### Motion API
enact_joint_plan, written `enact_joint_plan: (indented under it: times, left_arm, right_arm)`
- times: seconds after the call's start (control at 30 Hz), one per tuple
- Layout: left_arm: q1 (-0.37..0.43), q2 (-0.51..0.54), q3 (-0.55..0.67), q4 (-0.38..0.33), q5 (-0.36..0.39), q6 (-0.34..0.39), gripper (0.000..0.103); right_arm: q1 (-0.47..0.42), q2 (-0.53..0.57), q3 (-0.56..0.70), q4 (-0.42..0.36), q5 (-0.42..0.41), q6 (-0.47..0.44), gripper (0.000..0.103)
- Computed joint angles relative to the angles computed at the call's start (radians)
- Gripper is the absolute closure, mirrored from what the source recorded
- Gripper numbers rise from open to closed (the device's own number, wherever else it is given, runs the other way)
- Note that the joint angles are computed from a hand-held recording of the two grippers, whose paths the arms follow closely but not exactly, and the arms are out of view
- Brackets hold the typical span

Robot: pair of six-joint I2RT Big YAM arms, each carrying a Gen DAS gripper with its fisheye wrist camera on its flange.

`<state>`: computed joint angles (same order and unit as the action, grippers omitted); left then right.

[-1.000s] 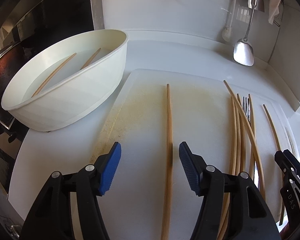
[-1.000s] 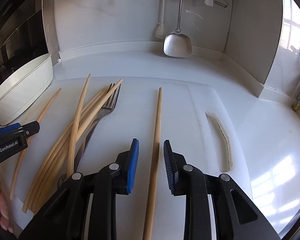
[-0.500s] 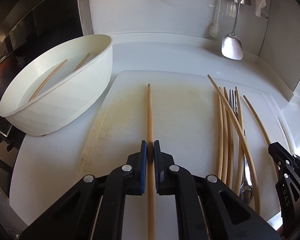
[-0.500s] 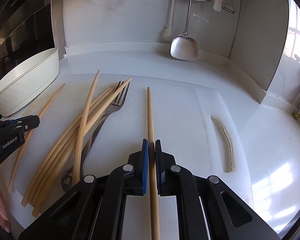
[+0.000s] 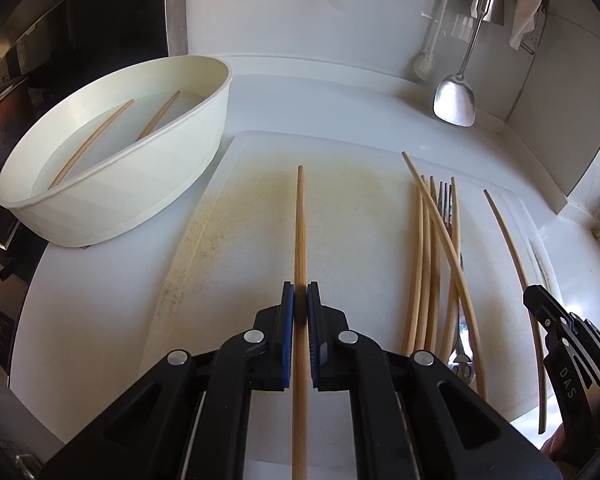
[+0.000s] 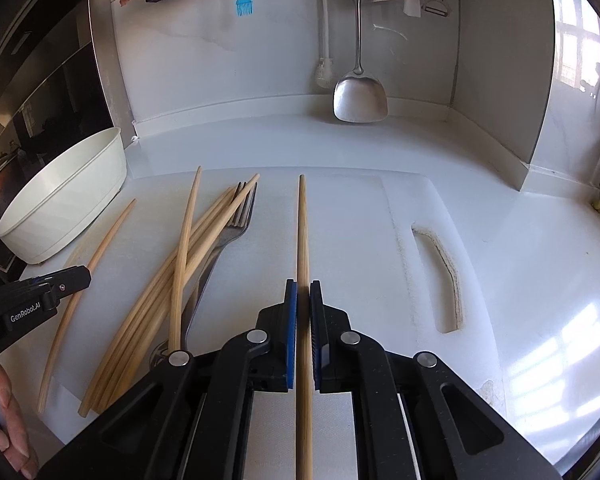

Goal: Organize utensils
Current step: 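Lift both held chopsticks off the board and carry them over the basin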

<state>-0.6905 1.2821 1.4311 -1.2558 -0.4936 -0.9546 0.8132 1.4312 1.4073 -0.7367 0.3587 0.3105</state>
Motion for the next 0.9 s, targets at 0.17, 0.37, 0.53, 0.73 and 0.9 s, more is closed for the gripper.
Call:
enact_joint_plan:
  times: [0.17,0.37,0.53,0.73,0.9]
  left_arm:
    - [-0.012,-0.002,0.068,-0.054,-0.001,-0.003,0.096]
    - [-0.028,-0.018,0.183,-0.173,-0.023,-0.035,0.096]
    - [-0.012,-0.060,0.255,-0.277,-0.081,-0.077,0.096]
    - [0.116,-0.143,0.243,-0.282,-0.067,0.021,0.096]
    - [0.353,-0.224,0.179,-0.186,0.059,0.268,0.096]
  right_arm:
    - [0.008,-0.013,0.042,-0.038,-0.009,0.003,0.097]
    - [0.037,-0.010,0.160,-0.102,-0.040,-0.028,0.097]
    - [0.075,0.043,0.310,-0.146,-0.071,-0.062,0.097]
    - [0.156,0.202,0.552,-0.208,-0.084,-0.057,0.097]
    - [0.219,0.423,0.851,-0.299,-0.066,-0.009,0.097]
